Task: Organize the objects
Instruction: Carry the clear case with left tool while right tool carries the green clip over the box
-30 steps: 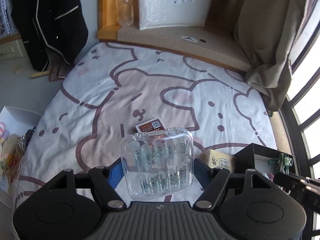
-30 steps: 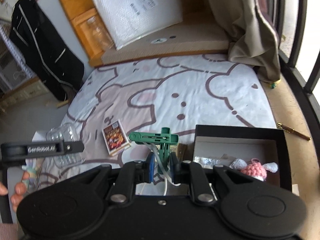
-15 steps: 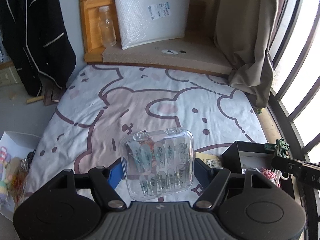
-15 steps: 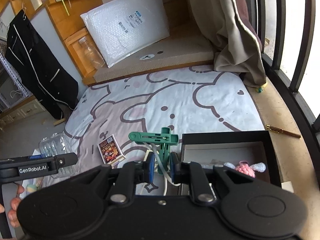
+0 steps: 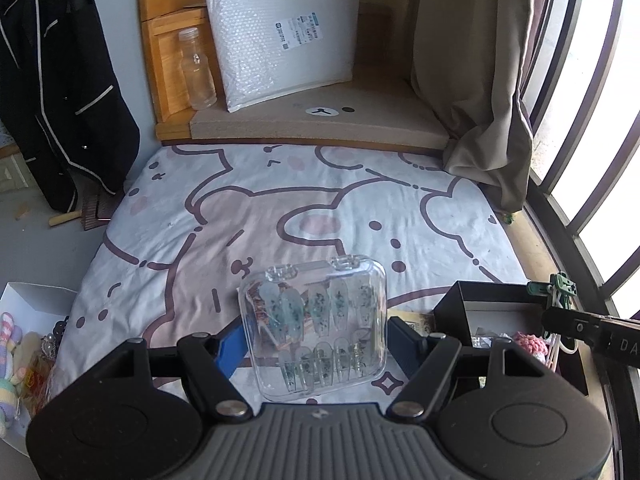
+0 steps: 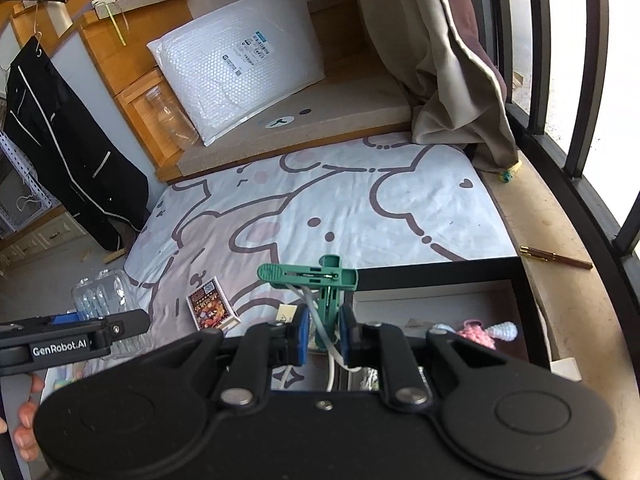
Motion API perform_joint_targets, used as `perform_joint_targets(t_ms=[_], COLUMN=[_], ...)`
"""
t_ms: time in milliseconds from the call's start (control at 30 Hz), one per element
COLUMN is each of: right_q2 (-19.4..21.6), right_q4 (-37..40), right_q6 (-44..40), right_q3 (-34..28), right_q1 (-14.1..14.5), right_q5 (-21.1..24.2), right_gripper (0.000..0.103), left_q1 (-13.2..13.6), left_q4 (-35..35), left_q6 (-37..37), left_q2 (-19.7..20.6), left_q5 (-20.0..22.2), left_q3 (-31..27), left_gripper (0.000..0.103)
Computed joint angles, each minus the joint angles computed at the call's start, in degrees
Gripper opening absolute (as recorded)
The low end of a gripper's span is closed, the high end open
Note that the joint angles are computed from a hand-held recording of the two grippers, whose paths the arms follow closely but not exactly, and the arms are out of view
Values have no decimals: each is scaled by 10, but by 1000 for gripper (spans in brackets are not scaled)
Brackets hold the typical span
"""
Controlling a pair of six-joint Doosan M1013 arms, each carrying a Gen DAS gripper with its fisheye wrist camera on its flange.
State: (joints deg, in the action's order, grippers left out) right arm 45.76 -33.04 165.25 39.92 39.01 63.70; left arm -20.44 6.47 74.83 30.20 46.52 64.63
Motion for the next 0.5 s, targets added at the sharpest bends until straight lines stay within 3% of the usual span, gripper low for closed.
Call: perform_joint_targets(t_ms=[500], right_q2=[-46], right_q4=[-22], right_q6=[47], right_q3=[82], right_q1=[-5], right_q5=[-14], right_gripper=[16], left_q1=[-21], left_q4=[-33], left_q6=[48], left_q2=[22], left_q5=[17], left_q3=[-31], left_gripper=[73])
